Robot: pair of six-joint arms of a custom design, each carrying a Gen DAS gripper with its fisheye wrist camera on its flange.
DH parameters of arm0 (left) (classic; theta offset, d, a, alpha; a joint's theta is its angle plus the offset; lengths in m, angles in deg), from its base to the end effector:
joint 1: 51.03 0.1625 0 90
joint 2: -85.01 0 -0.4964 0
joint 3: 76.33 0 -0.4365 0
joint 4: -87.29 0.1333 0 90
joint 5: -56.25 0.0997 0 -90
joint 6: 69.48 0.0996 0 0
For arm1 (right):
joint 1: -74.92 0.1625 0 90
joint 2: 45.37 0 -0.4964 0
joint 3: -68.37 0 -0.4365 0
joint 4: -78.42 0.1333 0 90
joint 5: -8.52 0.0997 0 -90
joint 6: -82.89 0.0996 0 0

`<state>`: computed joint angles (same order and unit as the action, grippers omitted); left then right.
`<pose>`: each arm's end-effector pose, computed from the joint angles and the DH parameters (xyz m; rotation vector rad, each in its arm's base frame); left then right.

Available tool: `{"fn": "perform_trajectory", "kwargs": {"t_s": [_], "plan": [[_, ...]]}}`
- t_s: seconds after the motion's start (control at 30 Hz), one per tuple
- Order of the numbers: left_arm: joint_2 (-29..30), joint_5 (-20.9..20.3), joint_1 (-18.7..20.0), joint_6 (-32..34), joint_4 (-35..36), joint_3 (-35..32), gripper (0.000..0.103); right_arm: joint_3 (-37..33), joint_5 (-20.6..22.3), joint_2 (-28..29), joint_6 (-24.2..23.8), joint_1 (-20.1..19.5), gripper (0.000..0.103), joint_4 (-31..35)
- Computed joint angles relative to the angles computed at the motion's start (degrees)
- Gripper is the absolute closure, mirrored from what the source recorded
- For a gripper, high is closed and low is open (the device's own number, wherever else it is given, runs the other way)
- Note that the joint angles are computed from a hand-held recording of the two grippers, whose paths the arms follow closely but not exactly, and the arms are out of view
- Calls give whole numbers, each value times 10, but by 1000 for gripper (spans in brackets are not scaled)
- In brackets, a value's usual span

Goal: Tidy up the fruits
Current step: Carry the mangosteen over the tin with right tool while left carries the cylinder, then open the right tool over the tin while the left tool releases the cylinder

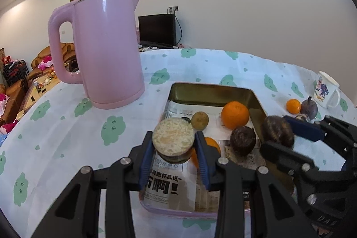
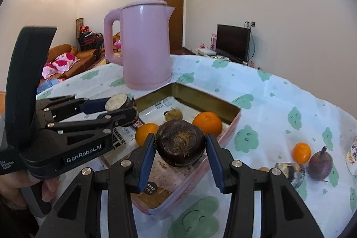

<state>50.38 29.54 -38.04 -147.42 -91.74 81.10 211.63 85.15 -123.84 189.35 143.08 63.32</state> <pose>-0.1741 -0.2683 -0.0149 0.3775 2.1130 -1.1304 0.0440 -0.3105 0.1156 1.2511 -2.3223 0.8795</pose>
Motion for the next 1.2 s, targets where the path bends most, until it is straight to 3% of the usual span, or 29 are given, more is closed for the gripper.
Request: {"fn": "perform_trajectory", "kwargs": {"t_s": [0.4,1.2], "plan": [[-6,-4,1,4,29,-7,65,-18,40,25,8,24,55,17],[-6,-13,14,30,20,-14,65,-22,61,34,6,36,55,16]]}}
